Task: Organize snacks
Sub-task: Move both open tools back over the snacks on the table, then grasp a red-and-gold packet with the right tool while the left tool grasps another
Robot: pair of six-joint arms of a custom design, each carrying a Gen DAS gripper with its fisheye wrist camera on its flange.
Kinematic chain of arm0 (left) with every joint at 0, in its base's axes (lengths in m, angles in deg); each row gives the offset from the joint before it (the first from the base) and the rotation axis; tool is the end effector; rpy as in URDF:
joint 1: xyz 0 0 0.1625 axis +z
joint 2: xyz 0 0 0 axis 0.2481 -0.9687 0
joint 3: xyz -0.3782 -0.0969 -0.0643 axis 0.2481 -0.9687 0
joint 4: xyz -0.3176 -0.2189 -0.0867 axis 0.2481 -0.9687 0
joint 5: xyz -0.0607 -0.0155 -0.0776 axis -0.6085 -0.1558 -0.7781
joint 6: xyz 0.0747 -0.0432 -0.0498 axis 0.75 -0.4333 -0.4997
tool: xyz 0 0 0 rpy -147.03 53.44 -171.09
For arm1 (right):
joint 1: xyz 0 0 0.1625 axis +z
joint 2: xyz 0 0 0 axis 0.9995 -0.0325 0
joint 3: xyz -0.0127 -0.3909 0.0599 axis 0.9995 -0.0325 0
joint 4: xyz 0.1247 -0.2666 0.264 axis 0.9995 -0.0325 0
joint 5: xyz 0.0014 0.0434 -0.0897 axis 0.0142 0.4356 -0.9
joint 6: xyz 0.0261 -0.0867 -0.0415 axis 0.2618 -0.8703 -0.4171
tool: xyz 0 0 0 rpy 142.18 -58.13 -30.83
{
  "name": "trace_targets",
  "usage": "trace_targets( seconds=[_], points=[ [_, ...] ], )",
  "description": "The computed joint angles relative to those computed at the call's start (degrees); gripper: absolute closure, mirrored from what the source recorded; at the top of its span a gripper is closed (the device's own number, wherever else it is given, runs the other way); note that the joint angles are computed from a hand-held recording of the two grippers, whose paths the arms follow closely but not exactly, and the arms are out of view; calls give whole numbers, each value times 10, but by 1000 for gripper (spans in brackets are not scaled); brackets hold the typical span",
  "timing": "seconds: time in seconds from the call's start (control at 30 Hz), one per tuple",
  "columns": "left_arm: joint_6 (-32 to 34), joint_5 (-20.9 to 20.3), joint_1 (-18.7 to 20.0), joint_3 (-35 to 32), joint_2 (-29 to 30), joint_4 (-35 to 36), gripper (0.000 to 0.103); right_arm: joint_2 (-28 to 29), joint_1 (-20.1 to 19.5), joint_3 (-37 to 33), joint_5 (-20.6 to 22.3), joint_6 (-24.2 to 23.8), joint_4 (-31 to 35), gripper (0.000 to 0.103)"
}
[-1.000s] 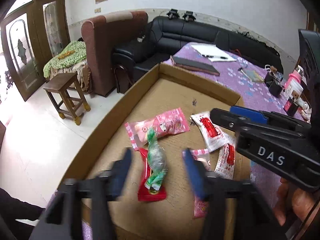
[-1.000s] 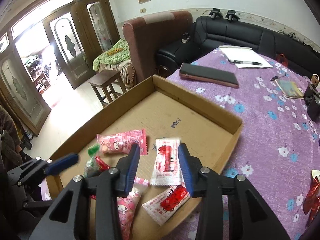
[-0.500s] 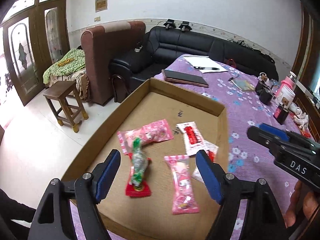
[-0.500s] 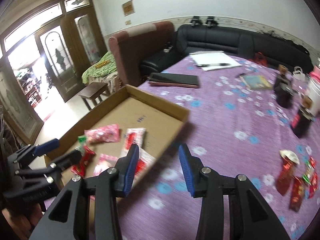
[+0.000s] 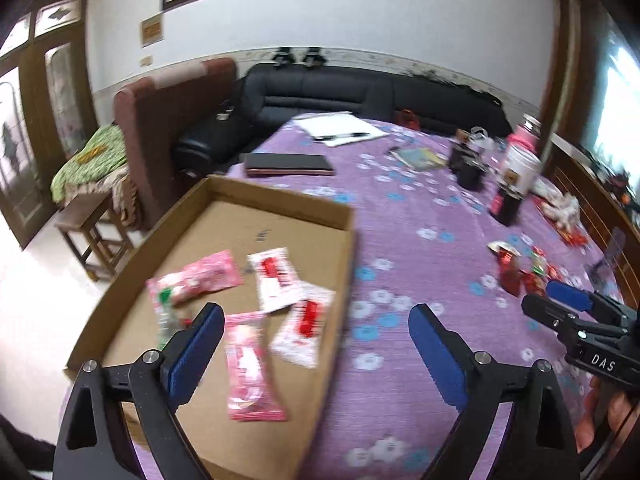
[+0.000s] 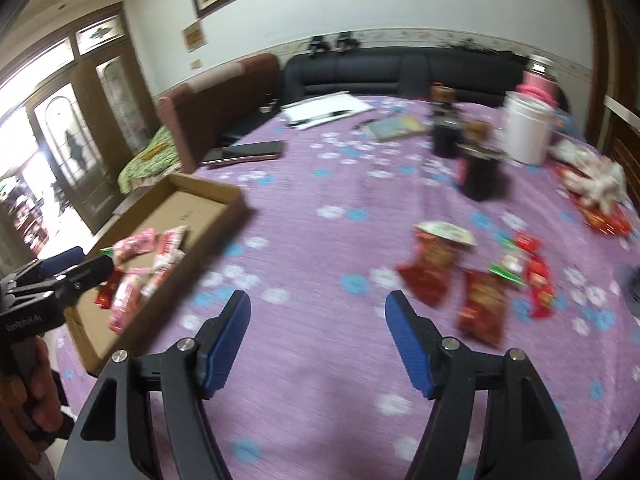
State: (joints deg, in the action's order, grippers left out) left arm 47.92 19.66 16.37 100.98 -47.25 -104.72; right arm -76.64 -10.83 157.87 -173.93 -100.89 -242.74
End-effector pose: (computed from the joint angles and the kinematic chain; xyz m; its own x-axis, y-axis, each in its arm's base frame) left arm -0.3672 -0.4706 0.0079 -0.7478 0.0553 -0.6616 0.5065 0.6918 -0.5146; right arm 0.0080 -0.4862 0.3407 -0.8123 -0.1696 0.5580 -0.4760 0.7456 -0.4663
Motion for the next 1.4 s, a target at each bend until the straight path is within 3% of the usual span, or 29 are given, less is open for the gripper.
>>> trace_targets(
  seconds=[0.23,0.53,0.7,1.07,1.17,1.23,1.27,1.4],
  points=[
    [52,-48,-9,-78,69,19,7,-48,-72,-8,7,-7,10,34],
    [91,-102,-3,-178,144,34,8,-52,-126,-31,18,-19,0,34],
    [93,-109,7,-233,178,54,8,-30,-120,-54,31,-17,26,34],
    [92,-121,32,-283,207,77,8,56,-85,-103,-22,-4,19,35],
    [99,-128,38,-300,217,83,8,75,-82,-115,-43,0,14,44],
    [107,-134,41,-317,227,94,8,82,-82,-119,-56,0,8,64],
    [114,-135,43,-331,235,100,8,83,-83,-119,-56,-3,1,68],
    [133,-143,45,-380,263,124,8,61,-93,-111,-36,-1,13,69]
  ],
)
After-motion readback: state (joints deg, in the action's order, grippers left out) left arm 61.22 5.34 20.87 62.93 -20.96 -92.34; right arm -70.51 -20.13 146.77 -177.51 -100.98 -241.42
